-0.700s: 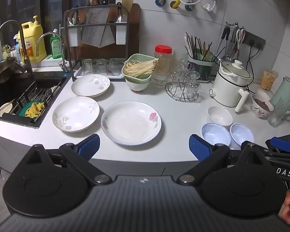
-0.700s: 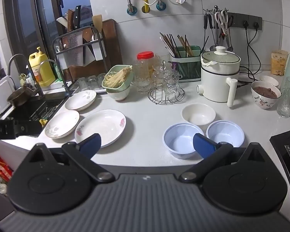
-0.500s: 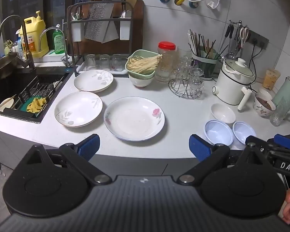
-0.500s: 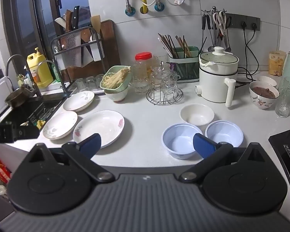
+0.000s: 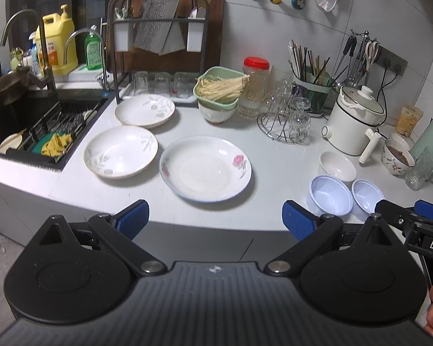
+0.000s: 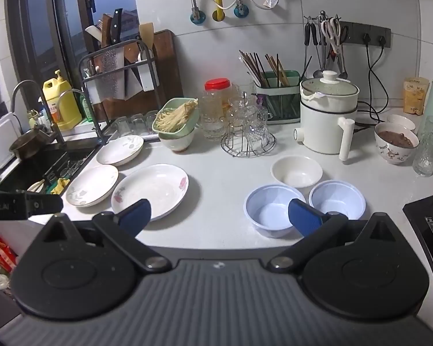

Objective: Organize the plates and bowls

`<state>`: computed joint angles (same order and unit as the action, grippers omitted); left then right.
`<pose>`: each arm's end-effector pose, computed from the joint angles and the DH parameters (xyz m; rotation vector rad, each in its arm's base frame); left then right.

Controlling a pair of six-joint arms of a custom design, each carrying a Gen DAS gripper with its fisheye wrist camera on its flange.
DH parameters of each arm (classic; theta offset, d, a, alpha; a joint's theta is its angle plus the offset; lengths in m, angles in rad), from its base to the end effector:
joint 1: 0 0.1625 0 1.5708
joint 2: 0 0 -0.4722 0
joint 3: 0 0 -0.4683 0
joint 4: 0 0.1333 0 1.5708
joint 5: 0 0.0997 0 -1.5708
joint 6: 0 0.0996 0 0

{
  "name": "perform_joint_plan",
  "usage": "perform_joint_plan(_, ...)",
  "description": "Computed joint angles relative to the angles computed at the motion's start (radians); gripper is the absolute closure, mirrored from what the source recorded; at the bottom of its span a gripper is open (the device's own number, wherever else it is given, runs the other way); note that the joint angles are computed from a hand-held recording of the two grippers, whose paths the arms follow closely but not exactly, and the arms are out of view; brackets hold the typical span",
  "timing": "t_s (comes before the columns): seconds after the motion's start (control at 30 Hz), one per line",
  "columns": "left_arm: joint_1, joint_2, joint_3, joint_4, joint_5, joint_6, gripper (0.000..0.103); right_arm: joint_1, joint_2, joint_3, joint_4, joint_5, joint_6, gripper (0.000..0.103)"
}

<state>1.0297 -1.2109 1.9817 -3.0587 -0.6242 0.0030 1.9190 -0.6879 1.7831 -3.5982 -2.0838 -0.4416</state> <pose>-0.1336 -0.6380 0.2998 0.1829 2.2139 -1.0851 0.3210 -0.6370 0.0743 0.6196 -2.2950 1.1554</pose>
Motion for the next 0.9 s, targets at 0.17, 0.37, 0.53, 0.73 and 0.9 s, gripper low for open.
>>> perform_joint_plan(0.17,-0.002,-0.010,0.016,0.001,0.012,-0.010,0.003,-0.002,-0.001,0.008,-0.013,0.005,0.000,0.000)
perform_joint_plan(0.37,-0.009,-0.021,0.028,-0.005,0.011,-0.019,0.003,-0.001,-0.002,0.011,-0.013,0.013,0.000,0.000)
perform_joint_plan(0.53,-0.021,-0.033,0.033,0.014,-0.001,-0.036,0.003,-0.005,-0.013,0.023,-0.005,0.028,0.011,0.000)
perform_joint_plan(0.73,-0.037,-0.035,0.039,0.013,0.020,-0.023,0.003,-0.004,-0.023,0.032,0.016,0.036,0.031,0.000)
perform_joint_plan(0.9,-0.044,-0.035,0.037,0.017,0.023,-0.019,0.003,-0.001,-0.024,0.031,0.011,0.039,0.025,0.000)
